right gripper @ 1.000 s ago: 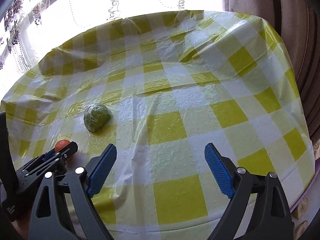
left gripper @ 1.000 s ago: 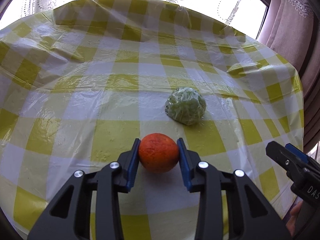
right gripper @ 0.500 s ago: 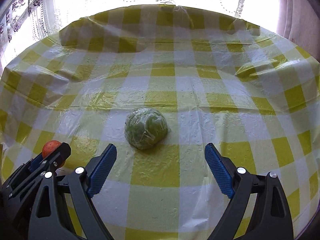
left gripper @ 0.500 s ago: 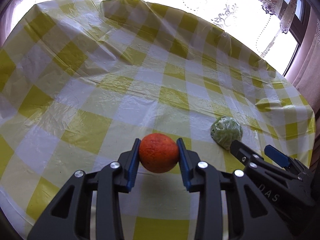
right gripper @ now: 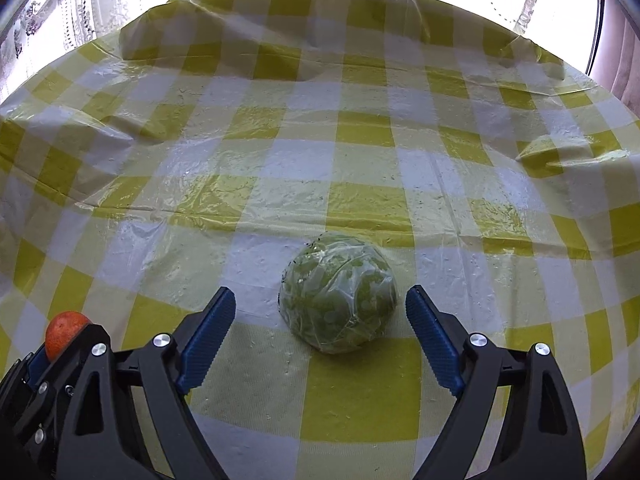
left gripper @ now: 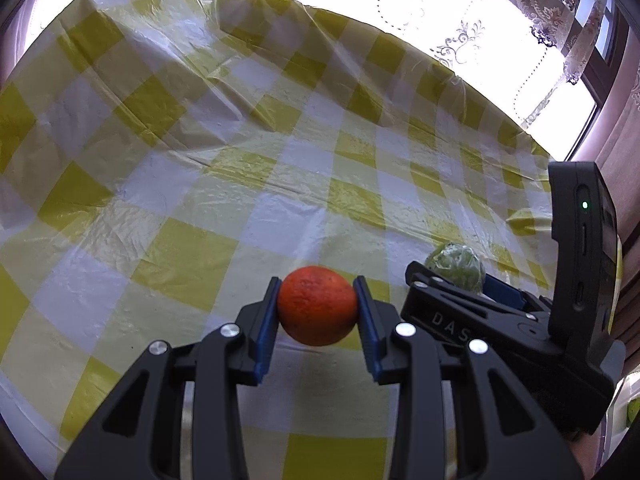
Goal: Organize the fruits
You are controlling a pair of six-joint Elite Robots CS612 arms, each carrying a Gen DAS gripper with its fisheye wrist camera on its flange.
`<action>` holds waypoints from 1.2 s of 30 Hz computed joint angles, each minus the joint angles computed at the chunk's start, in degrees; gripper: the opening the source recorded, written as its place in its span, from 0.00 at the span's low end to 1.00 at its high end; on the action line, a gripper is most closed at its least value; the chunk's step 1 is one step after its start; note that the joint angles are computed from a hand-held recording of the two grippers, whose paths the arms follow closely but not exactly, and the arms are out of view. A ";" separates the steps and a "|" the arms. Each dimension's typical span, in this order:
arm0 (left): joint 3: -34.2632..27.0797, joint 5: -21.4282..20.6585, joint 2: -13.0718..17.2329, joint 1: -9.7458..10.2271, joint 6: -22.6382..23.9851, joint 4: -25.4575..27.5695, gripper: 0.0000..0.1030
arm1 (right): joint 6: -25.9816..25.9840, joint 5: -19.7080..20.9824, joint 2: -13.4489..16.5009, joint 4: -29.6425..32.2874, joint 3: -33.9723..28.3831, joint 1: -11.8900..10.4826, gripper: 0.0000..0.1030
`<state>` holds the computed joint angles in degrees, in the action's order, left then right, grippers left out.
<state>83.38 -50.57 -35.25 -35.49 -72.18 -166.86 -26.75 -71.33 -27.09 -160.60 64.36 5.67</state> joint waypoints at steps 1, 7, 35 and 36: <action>0.05 -0.06 0.00 0.01 -0.01 -0.10 0.35 | 0.12 -0.25 0.11 0.01 -0.18 0.05 0.77; -0.08 -0.44 0.10 0.10 0.16 -0.11 0.35 | 0.17 -0.26 0.06 -1.11 0.12 -0.13 0.57; 3.61 -5.00 -2.62 -4.38 10.56 1.75 0.35 | -1.18 4.04 -10.25 -14.39 24.41 -6.65 0.57; 4.05 -4.99 -2.85 -4.77 10.96 1.93 0.35 | -1.48 4.38 -10.47 -15.17 25.20 -6.90 0.58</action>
